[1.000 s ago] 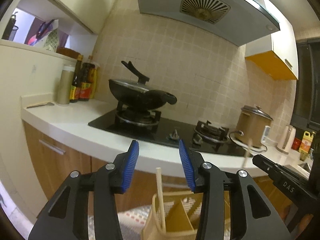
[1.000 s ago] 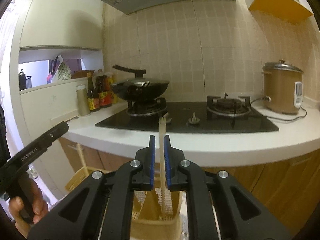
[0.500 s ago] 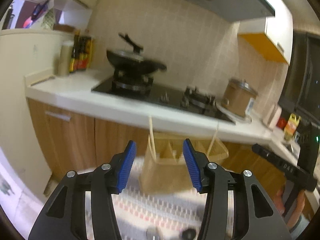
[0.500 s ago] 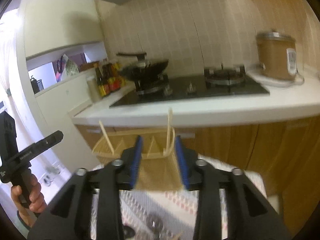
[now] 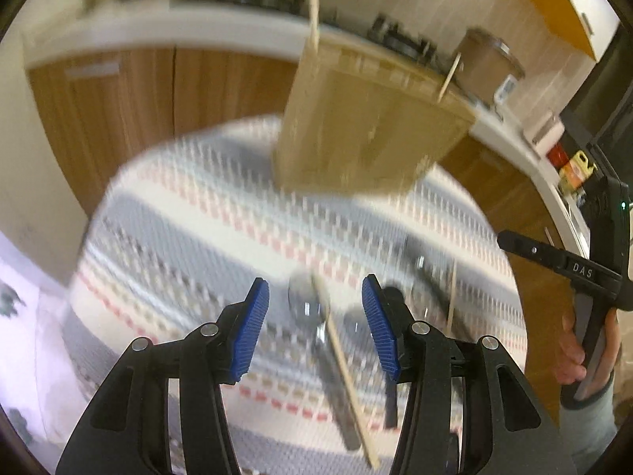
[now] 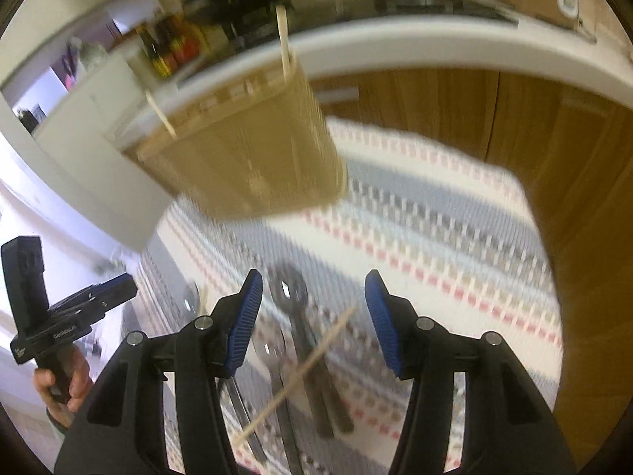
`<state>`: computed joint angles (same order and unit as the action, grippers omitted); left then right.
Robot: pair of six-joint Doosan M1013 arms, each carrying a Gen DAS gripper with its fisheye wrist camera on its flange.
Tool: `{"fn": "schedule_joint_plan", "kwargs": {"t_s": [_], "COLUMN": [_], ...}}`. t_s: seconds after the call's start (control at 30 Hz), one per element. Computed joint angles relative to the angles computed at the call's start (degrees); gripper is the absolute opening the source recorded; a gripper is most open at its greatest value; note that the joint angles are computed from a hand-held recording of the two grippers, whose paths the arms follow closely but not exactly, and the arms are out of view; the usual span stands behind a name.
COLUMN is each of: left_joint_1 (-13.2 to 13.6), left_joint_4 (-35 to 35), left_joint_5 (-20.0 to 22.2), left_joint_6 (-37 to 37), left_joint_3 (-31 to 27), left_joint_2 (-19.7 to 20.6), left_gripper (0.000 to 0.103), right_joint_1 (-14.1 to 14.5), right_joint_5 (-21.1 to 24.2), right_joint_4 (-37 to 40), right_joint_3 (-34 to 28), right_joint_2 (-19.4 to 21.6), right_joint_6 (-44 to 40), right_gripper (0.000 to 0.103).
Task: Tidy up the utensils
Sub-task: 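Grasp a wooden chopstick with the right tool while the left tool grasps a clear spoon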
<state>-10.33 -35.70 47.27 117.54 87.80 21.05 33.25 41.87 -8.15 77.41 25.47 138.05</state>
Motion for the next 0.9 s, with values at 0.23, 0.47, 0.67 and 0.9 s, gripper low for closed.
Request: {"fn": "schedule_joint_plan", "kwargs": {"t_s": [0.23,0.47,0.67,0.9], "left_joint_1": [-0.1,-0.8,-2.6,-4.2], "left_joint_4": [0.3,1.4,4.6,8.0], "left_joint_5": [6.5,5.6,3.2,1.5], "left_joint_6": [0.7,-0.3,-2.7,-5.1], "left_joint_3": [-0.1,0.1,0.2,0.6], "left_joint_2": [2.6,3.1,2.8,2.4], "left_gripper": [0.046,0.046,0.046,0.044], "right_joint_1": [-0.3,-0.6,-1.0,-0.6], "right_joint_5": [4.7,6.8,7.4,9.4], "right_joint_4": [8.9,11.4,12.6,9.9], "right_joint_3": [-0.5,-1.6,-2.5,-4.9], "right_joint_2": [1.8,3.3,4.6,6.0], "right_joint_6": [-3.8,-4.0,-3.7,-4.0], "right_gripper": [0.042,0.033,0.019,0.004]}}
